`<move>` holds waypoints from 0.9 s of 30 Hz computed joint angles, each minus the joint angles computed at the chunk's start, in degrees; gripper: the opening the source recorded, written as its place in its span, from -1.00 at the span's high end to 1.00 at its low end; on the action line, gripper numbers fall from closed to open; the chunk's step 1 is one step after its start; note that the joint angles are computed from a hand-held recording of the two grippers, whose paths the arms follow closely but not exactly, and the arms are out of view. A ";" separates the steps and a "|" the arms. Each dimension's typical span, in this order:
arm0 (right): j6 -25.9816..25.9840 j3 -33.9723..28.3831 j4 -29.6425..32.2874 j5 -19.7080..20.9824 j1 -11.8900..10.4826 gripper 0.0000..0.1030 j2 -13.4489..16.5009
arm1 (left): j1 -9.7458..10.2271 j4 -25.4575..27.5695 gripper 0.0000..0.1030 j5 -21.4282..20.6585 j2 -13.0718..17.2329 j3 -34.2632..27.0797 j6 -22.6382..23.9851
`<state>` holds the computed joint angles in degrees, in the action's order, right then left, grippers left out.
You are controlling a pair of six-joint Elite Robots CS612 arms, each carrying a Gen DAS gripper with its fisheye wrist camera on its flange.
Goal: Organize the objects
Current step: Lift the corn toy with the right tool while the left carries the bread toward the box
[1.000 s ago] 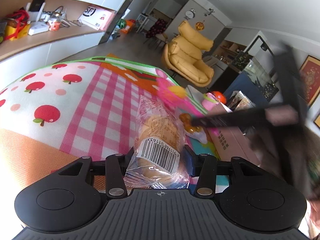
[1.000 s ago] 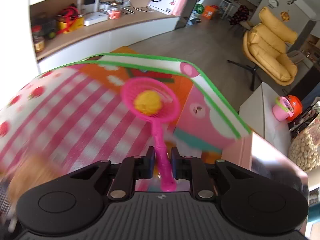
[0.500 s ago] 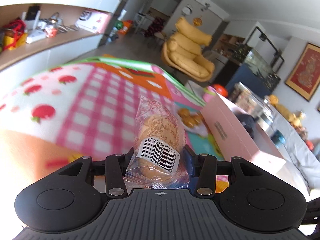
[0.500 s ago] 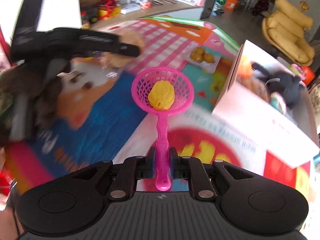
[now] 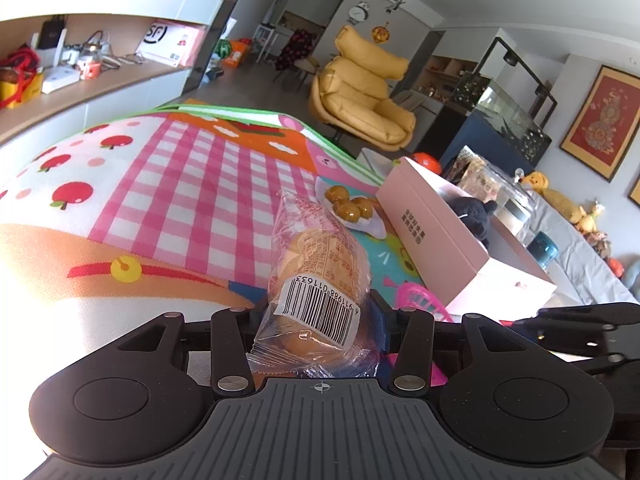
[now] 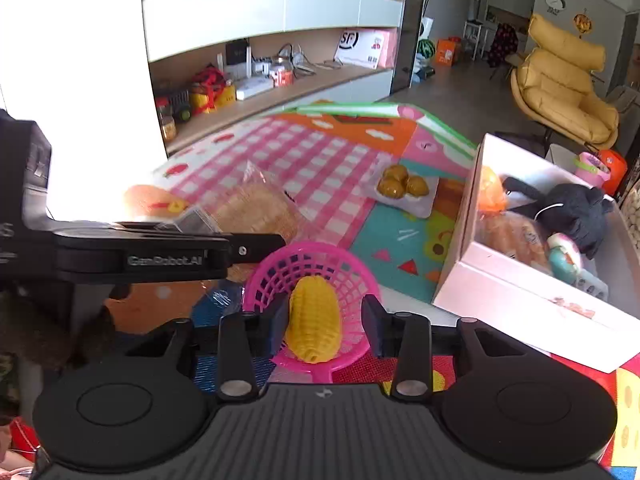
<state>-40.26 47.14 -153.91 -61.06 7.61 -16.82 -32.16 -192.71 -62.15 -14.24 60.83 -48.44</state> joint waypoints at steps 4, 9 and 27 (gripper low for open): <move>0.85 2.83 -5.74 0.72 -0.60 0.39 -1.11 | 0.09 0.00 0.03 -0.16 0.10 -0.22 -0.11; 3.06 5.43 -10.05 0.83 -2.37 0.39 -2.59 | 0.10 0.03 0.03 -0.14 0.07 -0.16 -0.04; 1.91 10.52 -18.42 -7.97 -4.63 -0.35 -2.03 | -0.04 1.19 0.02 0.65 -0.05 -0.21 0.23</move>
